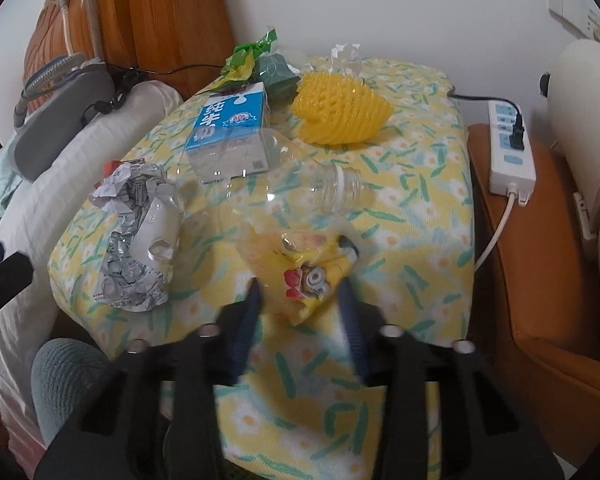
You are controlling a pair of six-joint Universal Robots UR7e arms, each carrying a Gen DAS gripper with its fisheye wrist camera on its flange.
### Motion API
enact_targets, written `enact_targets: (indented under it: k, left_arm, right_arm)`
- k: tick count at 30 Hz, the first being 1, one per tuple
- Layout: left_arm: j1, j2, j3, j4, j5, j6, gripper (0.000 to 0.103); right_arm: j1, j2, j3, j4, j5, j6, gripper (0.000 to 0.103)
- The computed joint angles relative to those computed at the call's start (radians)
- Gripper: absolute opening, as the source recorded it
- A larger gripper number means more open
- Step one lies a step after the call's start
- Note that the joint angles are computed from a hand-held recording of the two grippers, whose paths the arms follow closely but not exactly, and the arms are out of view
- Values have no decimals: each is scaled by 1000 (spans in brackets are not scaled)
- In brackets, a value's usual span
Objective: Collect trash
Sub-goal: 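Grasp the clear bag with yellow candy wrapper with right gripper while left grasps crumpled white paper, then carry both items to the green wastebasket and open both grippers over it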
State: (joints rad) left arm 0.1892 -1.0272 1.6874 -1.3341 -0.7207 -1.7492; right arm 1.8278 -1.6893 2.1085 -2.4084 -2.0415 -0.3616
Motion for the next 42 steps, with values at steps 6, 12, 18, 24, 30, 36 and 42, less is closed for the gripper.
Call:
enact_targets:
  k: [6,12,18,24,30,36,42]
  left_arm:
    - [62,27,-2,-153,71,192,94]
    - [134,51,-1,-270,80,318,78]
    - [165,47,27,-330,67,364,51]
    - [161,37,41,-367,89,400,31]
    - [135,18,50,-396,128,425,28]
    - [80,-13,52,-358,137,391,28]
    - [-31,-41,42,-196,77,269,28]
  right_arm:
    - [-5,-45,-2,51,14,-2,19]
    - [-6,-87,-6,76,20,-21,19]
    - [-16,-97,-12,81,42,-25,20]
    - [-19,-101,-8,83,58,-32,20]
    - [-5,-115,-1,73,56,-41,20]
    - [18,-146,-11,126,60,-44,20]
    - [33,-227,-17,338,98,-84,22]
